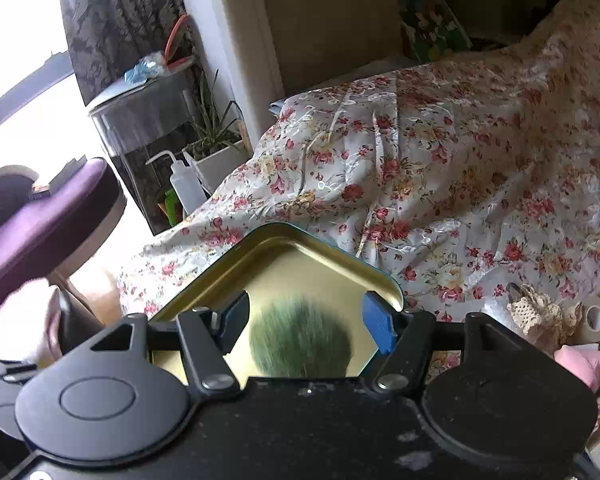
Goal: Organize soft objects
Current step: 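Move left gripper to yellow sock bundle while right gripper approaches white tissue pack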
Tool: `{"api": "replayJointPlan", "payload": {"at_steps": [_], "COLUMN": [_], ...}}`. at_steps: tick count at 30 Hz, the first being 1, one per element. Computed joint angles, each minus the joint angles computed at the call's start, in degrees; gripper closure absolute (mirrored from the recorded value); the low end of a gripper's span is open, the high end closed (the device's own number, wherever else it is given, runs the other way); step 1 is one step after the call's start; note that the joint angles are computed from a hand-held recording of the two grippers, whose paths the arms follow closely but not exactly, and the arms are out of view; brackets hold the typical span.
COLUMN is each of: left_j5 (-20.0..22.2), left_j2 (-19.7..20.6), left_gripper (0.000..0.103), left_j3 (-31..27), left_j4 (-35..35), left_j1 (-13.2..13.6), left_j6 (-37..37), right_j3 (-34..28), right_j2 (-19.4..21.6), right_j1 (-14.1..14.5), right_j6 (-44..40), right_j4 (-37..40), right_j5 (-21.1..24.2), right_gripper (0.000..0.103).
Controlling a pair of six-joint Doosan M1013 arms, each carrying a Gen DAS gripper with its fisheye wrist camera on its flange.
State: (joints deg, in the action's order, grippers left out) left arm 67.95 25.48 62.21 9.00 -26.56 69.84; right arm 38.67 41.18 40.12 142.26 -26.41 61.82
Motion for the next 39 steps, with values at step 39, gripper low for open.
{"api": "replayJointPlan", "payload": {"at_steps": [39], "left_j5": [-8.5], "left_j2": [-2.4], "left_gripper": [0.016], "left_j3": [2.8], "left_j4": [-4.2], "left_j1": [-5.0], "left_j6": [10.5], "right_j3": [24.9], "right_j2": [-16.2], "right_j1": [1.5], "right_j6": [21.7], "right_j4": [-17.7], "right_j5": [14.7], "right_gripper": [0.000]}}
